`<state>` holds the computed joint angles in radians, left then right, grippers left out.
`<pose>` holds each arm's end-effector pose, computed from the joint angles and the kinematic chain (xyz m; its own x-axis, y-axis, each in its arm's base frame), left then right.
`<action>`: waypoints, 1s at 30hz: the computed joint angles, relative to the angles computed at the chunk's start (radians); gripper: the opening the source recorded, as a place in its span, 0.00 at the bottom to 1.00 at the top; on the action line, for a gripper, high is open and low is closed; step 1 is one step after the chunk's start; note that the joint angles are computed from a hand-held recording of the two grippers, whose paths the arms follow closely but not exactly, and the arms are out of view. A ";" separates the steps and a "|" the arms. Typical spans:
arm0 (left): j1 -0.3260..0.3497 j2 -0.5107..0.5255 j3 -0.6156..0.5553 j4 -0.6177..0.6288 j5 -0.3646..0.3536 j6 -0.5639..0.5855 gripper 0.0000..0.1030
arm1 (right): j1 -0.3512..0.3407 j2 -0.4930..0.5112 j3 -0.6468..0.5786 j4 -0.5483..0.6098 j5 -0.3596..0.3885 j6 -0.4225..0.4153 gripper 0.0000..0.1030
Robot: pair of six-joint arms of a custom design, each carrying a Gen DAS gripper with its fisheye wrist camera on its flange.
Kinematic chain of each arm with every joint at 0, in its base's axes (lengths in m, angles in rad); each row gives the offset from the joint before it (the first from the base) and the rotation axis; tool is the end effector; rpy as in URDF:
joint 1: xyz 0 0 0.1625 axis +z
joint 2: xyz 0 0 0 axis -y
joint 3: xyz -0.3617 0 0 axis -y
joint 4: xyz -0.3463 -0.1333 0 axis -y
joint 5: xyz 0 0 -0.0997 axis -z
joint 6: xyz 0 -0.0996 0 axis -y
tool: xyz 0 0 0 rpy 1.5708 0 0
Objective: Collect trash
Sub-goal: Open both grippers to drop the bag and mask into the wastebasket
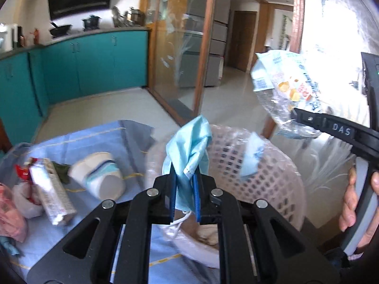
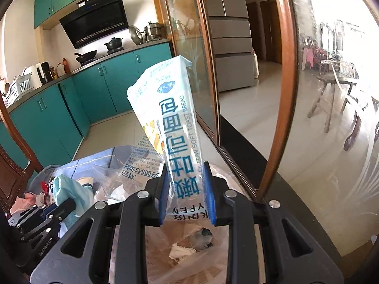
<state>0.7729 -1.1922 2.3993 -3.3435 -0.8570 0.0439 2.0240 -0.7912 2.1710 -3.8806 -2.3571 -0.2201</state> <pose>-0.1344 -0.4084 0.1648 -0.7517 0.3217 -0.5757 0.6380 0.5759 -0.5112 0.2474 -0.3645 0.1176 -0.8051 0.0786 0.5879 -0.4484 0.5683 -0.6899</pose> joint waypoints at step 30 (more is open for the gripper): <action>0.032 -0.126 0.006 -0.144 0.455 0.186 0.75 | 0.036 0.100 -0.184 0.279 0.174 0.084 0.53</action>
<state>0.8052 -1.3185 2.4055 -3.4875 -0.4019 0.2302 2.0602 -0.6915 1.9870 -3.6018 -2.1835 -0.1358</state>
